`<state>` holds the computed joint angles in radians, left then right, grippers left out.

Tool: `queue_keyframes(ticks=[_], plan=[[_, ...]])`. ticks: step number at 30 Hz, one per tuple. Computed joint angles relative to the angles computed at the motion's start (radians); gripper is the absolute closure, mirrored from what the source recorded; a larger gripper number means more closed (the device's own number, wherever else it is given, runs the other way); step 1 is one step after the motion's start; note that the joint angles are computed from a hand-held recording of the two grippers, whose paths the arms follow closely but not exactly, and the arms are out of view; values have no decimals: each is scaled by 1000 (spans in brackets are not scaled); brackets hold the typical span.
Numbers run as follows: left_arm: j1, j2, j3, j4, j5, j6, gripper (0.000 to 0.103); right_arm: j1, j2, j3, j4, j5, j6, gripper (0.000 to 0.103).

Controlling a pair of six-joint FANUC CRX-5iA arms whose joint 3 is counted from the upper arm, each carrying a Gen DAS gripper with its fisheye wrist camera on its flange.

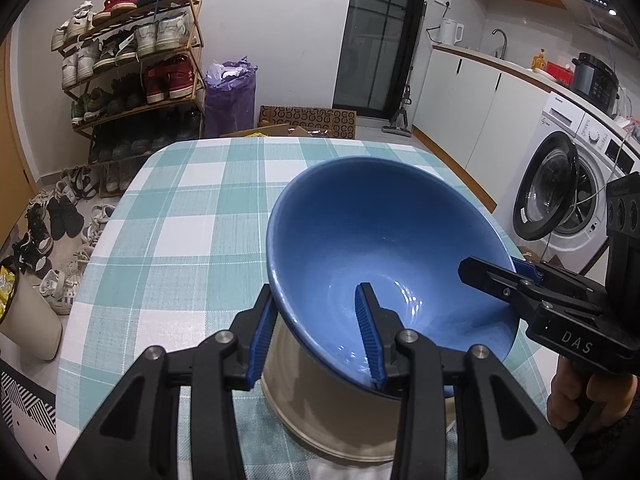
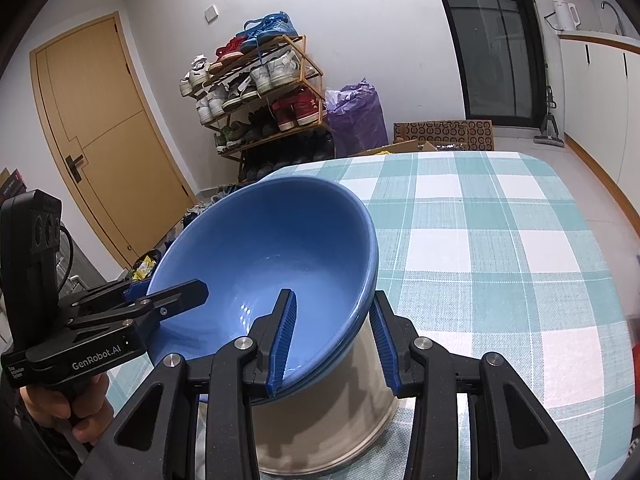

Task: Organize plates and bowls
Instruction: 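Lower the nested blue bowls with both grippers onto the cream plate stack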

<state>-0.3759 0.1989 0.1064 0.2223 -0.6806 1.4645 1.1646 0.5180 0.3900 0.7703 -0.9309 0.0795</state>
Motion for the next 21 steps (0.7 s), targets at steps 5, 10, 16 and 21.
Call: queue_keyframes(ticks=[5,10,16,21], plan=[[3,12,2,3,-1,2,65,-5,13,13,-9,-5,11,64],[4,21,5,-2,3,8,65,-9,16,13,-9,1,7,64],[0,26,10,-25,11,18,63,-13,14,9,-10,7,8,63],[5,25,-2,4,25,-11,57,-13,7,-2,-16,19,21,54]])
